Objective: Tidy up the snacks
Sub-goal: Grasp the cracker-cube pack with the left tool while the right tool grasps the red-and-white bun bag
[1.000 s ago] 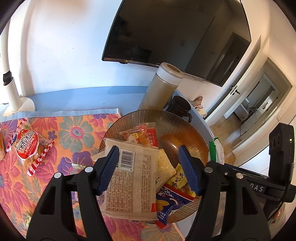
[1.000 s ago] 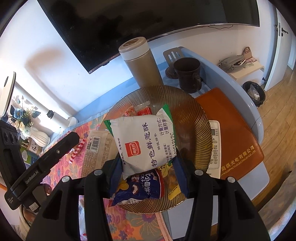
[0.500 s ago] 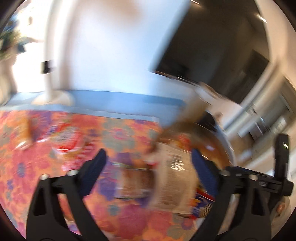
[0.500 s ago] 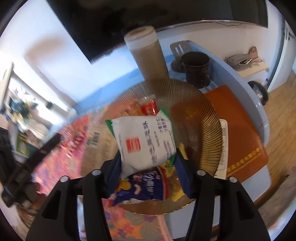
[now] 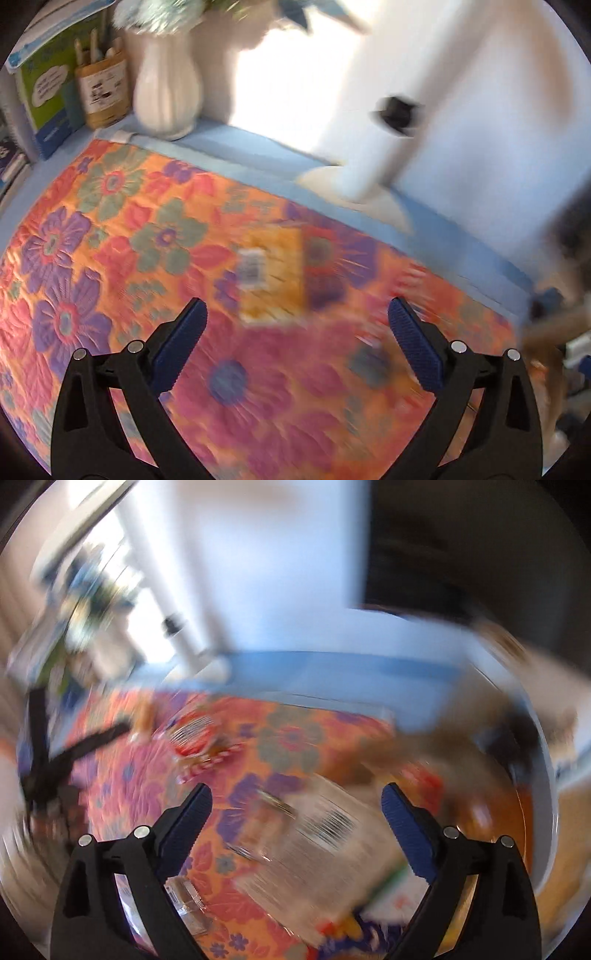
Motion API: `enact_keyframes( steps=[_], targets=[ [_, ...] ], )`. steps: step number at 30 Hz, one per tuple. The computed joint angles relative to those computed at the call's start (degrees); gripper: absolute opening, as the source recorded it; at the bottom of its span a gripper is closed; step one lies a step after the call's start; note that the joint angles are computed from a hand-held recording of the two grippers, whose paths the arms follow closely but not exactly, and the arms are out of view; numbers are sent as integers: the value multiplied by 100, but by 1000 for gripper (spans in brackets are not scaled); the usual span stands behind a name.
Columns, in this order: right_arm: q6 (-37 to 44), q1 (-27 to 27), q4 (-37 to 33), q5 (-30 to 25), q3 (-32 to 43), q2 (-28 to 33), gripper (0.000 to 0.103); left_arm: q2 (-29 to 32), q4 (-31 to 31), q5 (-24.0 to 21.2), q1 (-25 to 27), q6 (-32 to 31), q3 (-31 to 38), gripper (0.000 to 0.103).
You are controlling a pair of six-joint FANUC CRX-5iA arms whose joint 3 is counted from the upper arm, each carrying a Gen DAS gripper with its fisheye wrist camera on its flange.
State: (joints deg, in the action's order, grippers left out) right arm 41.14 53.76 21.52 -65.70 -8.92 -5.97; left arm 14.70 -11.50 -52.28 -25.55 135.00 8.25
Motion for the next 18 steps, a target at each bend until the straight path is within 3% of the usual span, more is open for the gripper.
enact_keyframes(
  steps=[2,6,11,12,14,16,18],
  targets=[
    [794,-50,-183,-197,581,618,98,191,46,-164,107,26,101,98],
    [2321,-281,-1026,-847,2132,2060,98,390,975,106,447,-635,-147,98],
    [2729,-619,-2020,-1559,3557,3344,98,544,973,253,513,-715,-137,96],
    [2671,-669,-2135,-1668,3727,3512,98,521,959,373,518,-796,-179,92],
    [2454,-743,-2189,-1792,3899,3791,98,577,703,258,470,-973,-20,54],
    [2127,-790,-2135,-1762,3838,3903,98,555,768,368,527,-1110,-82,45],
    [1786,-805,-2038,-1604,3658,3877,98,394,1226,761,710,-1238,-458,45]
  ],
)
